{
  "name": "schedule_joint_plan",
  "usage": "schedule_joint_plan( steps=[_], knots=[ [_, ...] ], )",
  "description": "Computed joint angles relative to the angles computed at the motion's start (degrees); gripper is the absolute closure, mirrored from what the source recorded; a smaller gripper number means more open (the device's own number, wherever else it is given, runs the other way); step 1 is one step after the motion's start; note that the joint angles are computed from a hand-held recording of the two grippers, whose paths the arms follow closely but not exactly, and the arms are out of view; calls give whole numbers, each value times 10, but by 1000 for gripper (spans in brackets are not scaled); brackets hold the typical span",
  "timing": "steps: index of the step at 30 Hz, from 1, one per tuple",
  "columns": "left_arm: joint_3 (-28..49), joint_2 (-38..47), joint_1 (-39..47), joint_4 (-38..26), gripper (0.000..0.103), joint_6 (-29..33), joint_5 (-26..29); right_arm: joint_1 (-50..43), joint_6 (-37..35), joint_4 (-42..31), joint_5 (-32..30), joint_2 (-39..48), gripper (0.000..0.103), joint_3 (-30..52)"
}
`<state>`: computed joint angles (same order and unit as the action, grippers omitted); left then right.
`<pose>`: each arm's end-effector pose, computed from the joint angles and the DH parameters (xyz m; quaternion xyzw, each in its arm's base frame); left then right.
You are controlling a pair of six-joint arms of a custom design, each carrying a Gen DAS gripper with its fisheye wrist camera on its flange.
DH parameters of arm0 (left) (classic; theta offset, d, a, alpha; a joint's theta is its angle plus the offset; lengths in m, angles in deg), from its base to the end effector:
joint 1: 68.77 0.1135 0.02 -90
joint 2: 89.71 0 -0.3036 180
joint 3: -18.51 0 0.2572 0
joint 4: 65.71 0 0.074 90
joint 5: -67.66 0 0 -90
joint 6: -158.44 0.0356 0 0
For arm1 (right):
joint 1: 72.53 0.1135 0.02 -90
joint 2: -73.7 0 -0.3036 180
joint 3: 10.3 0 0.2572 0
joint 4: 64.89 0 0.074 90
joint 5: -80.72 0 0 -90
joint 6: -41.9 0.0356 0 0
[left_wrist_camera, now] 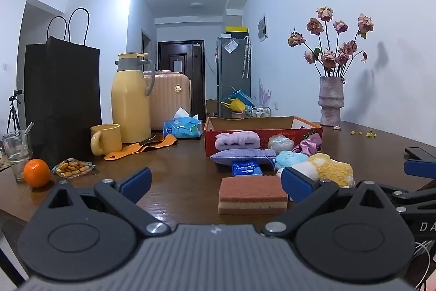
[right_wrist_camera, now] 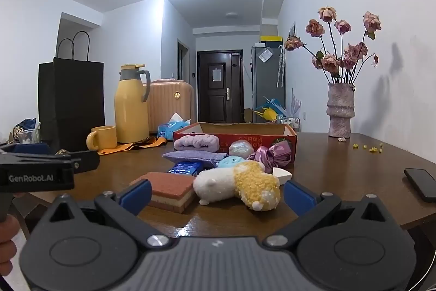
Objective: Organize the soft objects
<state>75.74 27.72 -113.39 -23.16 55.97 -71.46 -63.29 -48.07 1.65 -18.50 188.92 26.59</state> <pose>0.2897 -0.2480 0.1303 -0.0325 0.7734 0.0382 0.6319 0.3033 0.0551 0.1140 -0.1126 0.7669 0.1130 0.6216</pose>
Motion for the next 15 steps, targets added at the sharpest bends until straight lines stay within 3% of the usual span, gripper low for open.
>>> schedule_joint_plan(
  steps=[5, 11, 15],
  knots=[
    [22, 9, 5, -14, 0, 15, 5, -8, 6, 3, -7, 6, 0, 1],
    [-1, 14, -8, 44, 0, 38, -19, -1, 11, -11, 1, -1, 0, 7],
    [-5, 11, -9, 49, 0, 39, -17, -9, 11, -9, -12, 1, 0, 7]
  ],
)
